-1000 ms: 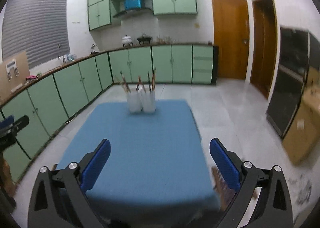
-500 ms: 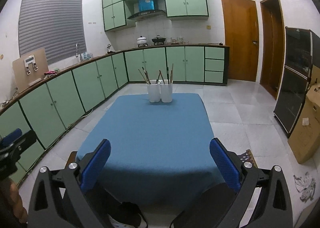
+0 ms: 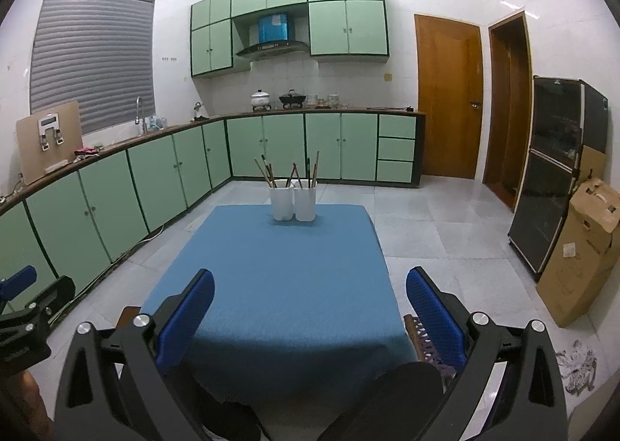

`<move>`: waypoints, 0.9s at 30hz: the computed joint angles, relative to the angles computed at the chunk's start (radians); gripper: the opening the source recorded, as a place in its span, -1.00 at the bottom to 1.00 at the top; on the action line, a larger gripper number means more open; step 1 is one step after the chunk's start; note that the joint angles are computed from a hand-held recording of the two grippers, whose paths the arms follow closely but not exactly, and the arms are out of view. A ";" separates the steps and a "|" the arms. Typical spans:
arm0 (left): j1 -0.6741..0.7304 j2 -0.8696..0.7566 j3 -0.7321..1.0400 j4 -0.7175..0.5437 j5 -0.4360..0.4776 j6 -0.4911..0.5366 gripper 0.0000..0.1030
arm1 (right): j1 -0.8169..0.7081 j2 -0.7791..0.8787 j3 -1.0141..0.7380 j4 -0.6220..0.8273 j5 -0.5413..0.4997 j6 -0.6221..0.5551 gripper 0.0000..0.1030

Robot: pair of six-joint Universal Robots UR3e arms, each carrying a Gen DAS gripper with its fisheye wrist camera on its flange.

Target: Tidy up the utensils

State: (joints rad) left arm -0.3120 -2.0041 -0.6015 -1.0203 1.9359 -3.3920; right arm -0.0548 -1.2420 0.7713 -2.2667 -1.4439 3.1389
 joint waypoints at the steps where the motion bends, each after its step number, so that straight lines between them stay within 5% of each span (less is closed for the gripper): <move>1: -0.005 0.015 -0.034 0.017 0.006 -0.003 0.90 | 0.003 0.002 0.001 -0.006 -0.008 0.001 0.89; 27: -0.005 -0.001 -0.024 0.063 0.008 -0.001 0.90 | -0.022 -0.044 0.081 -0.034 0.001 0.022 0.89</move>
